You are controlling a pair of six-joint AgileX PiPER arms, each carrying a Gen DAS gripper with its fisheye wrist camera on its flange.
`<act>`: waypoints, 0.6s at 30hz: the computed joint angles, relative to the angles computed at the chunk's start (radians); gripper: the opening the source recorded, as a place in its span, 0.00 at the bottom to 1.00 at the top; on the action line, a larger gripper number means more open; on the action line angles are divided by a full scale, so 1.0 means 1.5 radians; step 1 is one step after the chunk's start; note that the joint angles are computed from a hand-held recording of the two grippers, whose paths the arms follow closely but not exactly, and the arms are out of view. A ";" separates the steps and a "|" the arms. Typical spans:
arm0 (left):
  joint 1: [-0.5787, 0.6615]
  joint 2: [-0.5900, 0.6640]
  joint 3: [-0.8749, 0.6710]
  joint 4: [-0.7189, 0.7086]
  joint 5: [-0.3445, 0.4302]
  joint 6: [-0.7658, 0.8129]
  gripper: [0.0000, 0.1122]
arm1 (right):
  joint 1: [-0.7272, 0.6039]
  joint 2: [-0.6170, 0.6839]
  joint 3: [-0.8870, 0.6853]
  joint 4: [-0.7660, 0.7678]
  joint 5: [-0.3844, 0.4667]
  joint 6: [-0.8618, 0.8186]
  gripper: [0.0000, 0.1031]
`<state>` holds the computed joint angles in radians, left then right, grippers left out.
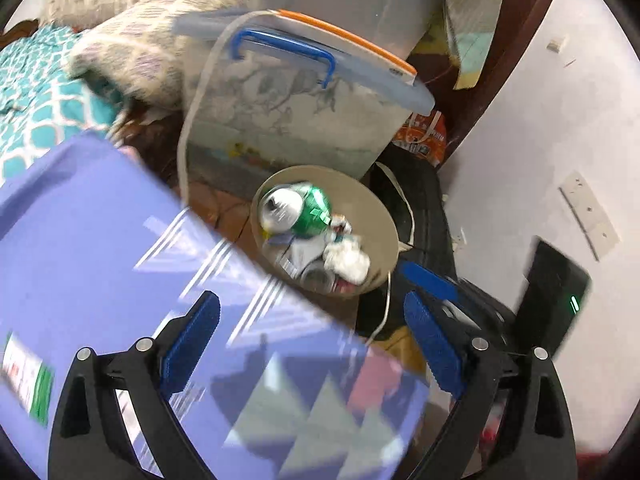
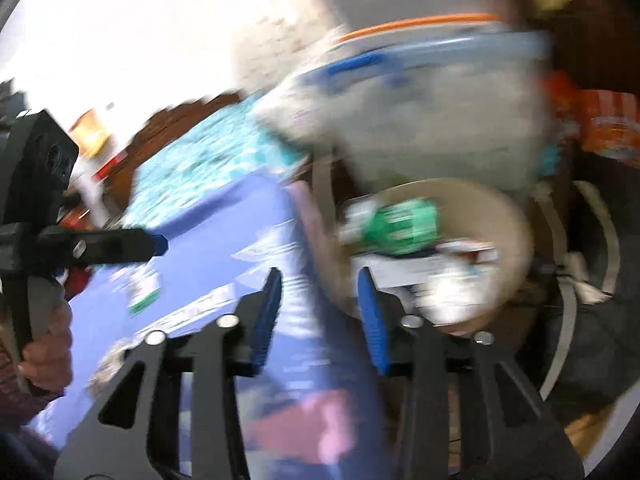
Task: Collect trash
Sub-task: 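Grasp beige snack bag with left tool while right tool grasps green-white sachet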
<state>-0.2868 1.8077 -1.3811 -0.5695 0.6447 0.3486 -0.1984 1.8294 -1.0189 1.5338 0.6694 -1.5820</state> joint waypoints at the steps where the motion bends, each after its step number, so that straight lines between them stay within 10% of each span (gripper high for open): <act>1: 0.030 -0.049 0.067 -0.040 -0.004 0.047 0.80 | 0.030 0.001 -0.014 -0.033 0.002 0.037 0.36; 9: 0.399 -0.357 0.447 -0.130 0.066 0.252 0.80 | 0.374 0.112 -0.233 -0.377 -0.049 0.384 0.37; 12: 0.589 -0.401 0.509 -0.134 0.144 0.340 0.79 | 0.481 0.206 -0.396 -0.558 -0.014 0.563 0.39; 15: 0.752 -0.422 0.541 -0.154 0.225 0.444 0.79 | 0.562 0.308 -0.577 -0.740 0.041 0.715 0.61; 18: 0.820 -0.422 0.554 -0.165 0.272 0.500 0.79 | 0.599 0.423 -0.777 -0.851 0.135 0.819 0.58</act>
